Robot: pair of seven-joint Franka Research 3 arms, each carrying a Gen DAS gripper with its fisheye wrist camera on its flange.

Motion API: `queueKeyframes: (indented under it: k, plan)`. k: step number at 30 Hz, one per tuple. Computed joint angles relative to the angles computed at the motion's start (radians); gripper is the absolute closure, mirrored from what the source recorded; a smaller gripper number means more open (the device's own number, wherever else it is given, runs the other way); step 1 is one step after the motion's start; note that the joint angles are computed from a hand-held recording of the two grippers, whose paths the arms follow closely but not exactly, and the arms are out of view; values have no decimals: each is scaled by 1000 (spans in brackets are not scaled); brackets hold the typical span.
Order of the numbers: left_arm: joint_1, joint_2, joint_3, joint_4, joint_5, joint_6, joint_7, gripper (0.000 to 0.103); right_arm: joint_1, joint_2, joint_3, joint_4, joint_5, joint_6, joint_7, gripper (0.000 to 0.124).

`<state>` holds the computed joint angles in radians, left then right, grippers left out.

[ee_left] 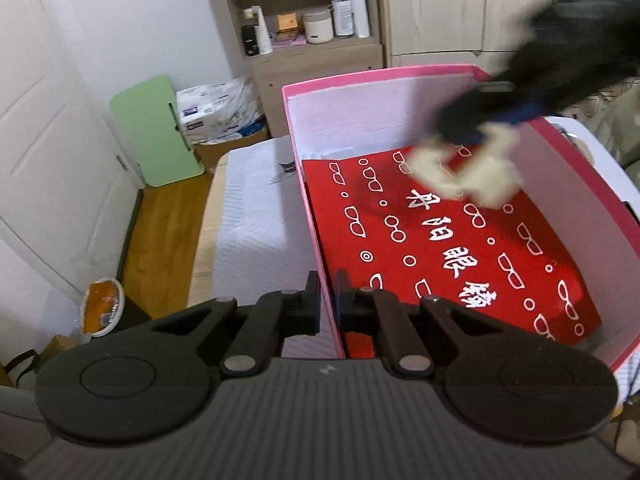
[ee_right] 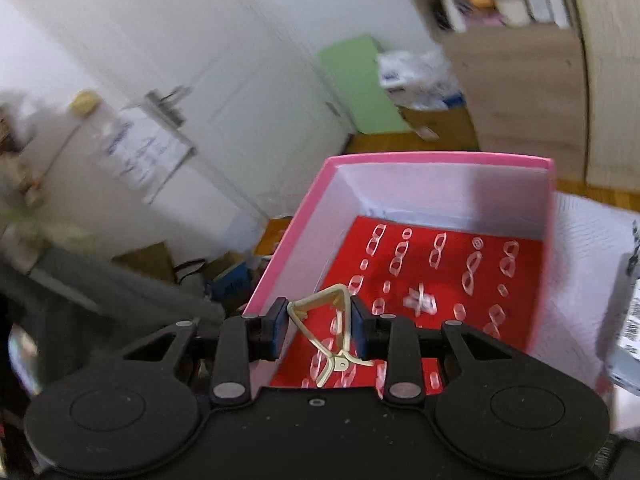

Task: Organize rigid objects
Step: 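Carry the cream stand into the pink box and release it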

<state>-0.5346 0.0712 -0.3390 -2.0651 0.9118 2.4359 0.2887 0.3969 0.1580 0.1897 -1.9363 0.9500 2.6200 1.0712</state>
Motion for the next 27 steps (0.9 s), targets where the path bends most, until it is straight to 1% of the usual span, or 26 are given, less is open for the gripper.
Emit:
queueKeyframes:
  k: [2,3,7,9,13,16,20,22,23,24,27]
  plan:
    - [5,1,2,-4,-18,28,1,97,5,67,-2,65,-16,-12,86,87]
    - [7,1,3,-6,-30,35,3,97,4,87,3,82,-11,-17,108,87]
    - [2,19,4,17,-42,15,-7,98,12,189,16,171,-47,-29,232,87]
    - [-2,25,5,23,-42,7,-12,98,14,219,17,196,-79,-31,287,87]
    - [-4,26,9,22,-45,12,-18,98,38,239,-4,197,-204,7,402,87]
    - [-7,20,8,16,-41,15,-26,98,31,247,-4,204,-277,-18,426,84]
    - [-7,16,7,10,-36,20,-37,98,43,249,-10,205,-353,-3,477,82]
    - [-6,12,6,4,-37,23,-43,98,61,247,-31,210,-419,-14,531,70]
    - [-5,9,6,1,-45,25,-37,98,71,240,-43,206,-457,-17,562,58]
    - [-4,8,5,0,-49,25,-34,98,76,233,-49,198,-489,-11,574,50]
    - [-5,8,2,1,-52,19,-27,98,106,178,-76,135,-613,51,602,50]
